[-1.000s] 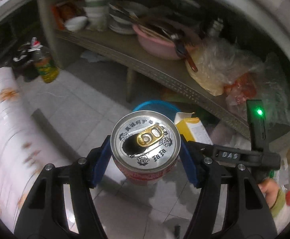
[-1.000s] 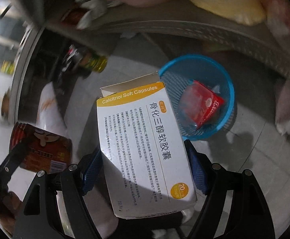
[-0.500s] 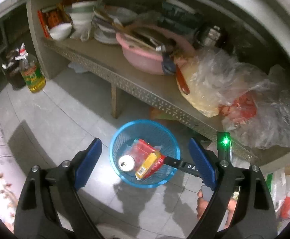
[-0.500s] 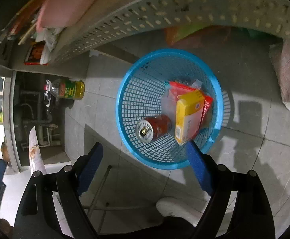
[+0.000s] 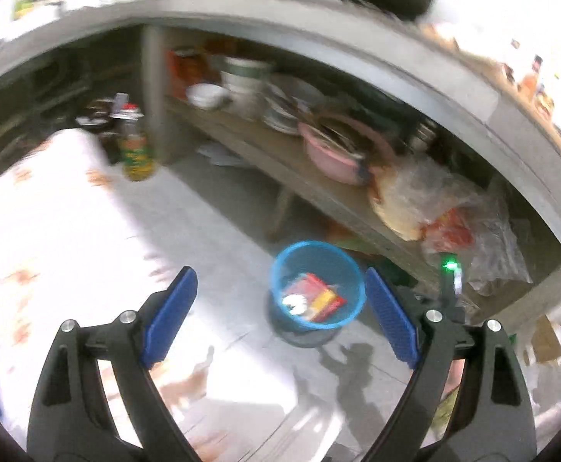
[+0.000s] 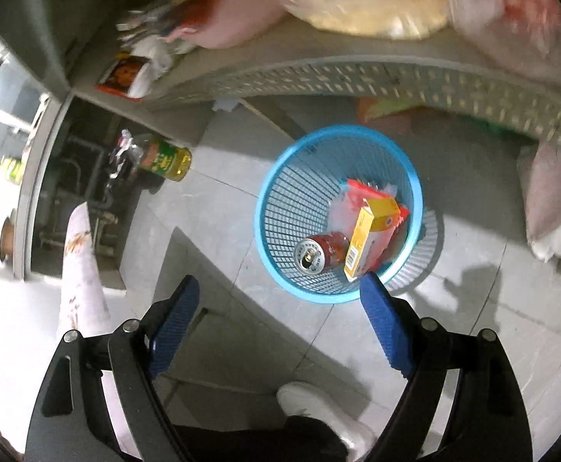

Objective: Collect trash
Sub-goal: 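Move both grippers back over the table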

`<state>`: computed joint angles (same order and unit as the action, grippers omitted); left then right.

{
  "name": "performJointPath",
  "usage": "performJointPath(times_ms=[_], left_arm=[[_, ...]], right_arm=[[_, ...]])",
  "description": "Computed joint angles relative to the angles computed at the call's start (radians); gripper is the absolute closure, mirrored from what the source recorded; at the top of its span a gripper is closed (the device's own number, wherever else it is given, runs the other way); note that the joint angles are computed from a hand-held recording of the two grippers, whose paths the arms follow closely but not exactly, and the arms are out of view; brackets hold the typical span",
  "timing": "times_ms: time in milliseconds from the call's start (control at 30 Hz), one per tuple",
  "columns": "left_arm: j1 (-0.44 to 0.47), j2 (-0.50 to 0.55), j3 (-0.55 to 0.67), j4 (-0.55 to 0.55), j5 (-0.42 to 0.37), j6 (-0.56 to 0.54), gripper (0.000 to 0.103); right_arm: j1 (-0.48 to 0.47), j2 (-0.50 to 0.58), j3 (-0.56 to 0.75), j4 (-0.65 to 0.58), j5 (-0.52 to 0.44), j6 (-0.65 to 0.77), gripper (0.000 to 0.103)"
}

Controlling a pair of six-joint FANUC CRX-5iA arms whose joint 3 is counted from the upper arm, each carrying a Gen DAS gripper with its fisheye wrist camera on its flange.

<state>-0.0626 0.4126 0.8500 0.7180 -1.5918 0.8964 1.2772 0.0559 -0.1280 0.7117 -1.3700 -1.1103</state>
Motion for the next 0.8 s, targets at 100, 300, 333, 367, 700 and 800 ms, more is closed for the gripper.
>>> performJointPath(times_ms=[100,300,333,367,700,800], left_arm=[[0.132,-0.104,-0.128,0.004,0.057,-0.046,0.018],[0.372,-0.259,-0.319,-0.046,0.196,-0.038,0.018],[0.42,-0.281,-0.352,-0.061,0.22,-0.015,0.018],[0.443,-0.285,-0.358,-0.073,0.227,0.002,0.018],[0.61,-0.292,-0.442,-0.246,0.202,0.089,0.028],[0.66,-0.264,-0.467,-0.165,0.063,0.107,0.034]], right_arm=[[0.008,0.02,0.046,0.011,-0.021,0.034,0.02],[0.002,0.095,0.194,0.058,-0.037,0.178,0.02],[-0.002,0.108,0.217,0.072,-0.023,0.203,0.02],[-0.008,0.121,0.239,0.085,-0.004,0.231,0.02],[-0.1,0.347,0.648,0.027,0.177,0.675,0.02],[-0.107,0.43,0.8,-0.045,0.189,0.808,0.02]])
